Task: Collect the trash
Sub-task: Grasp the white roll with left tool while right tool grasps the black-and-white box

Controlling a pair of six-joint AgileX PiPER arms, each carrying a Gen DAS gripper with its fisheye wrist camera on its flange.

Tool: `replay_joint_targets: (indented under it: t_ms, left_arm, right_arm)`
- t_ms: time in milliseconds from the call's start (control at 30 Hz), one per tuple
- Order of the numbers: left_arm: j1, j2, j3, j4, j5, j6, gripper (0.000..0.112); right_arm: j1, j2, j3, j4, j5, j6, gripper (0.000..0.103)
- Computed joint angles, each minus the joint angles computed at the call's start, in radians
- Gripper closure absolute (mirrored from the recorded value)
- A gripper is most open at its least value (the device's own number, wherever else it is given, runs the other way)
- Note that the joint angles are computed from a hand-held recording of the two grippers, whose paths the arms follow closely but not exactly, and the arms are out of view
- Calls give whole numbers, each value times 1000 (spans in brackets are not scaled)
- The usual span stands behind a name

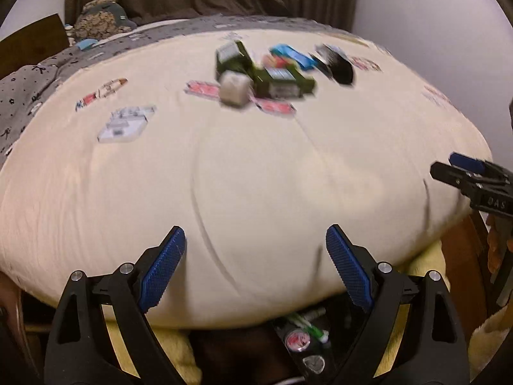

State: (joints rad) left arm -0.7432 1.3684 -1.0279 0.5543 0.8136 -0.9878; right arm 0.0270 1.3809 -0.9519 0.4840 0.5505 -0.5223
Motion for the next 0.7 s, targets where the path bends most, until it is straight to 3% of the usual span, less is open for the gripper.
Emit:
replay_joint_targets:
  t_ms: [400, 700]
  left_arm:
    - [228, 201, -224, -69, -78, 183, 34]
    - [305, 336, -366, -174, -88, 326, 39]
  right_arm:
    - [111, 306, -401, -166, -6, 255, 13]
    - [158, 589, -788, -268, 157, 391, 19]
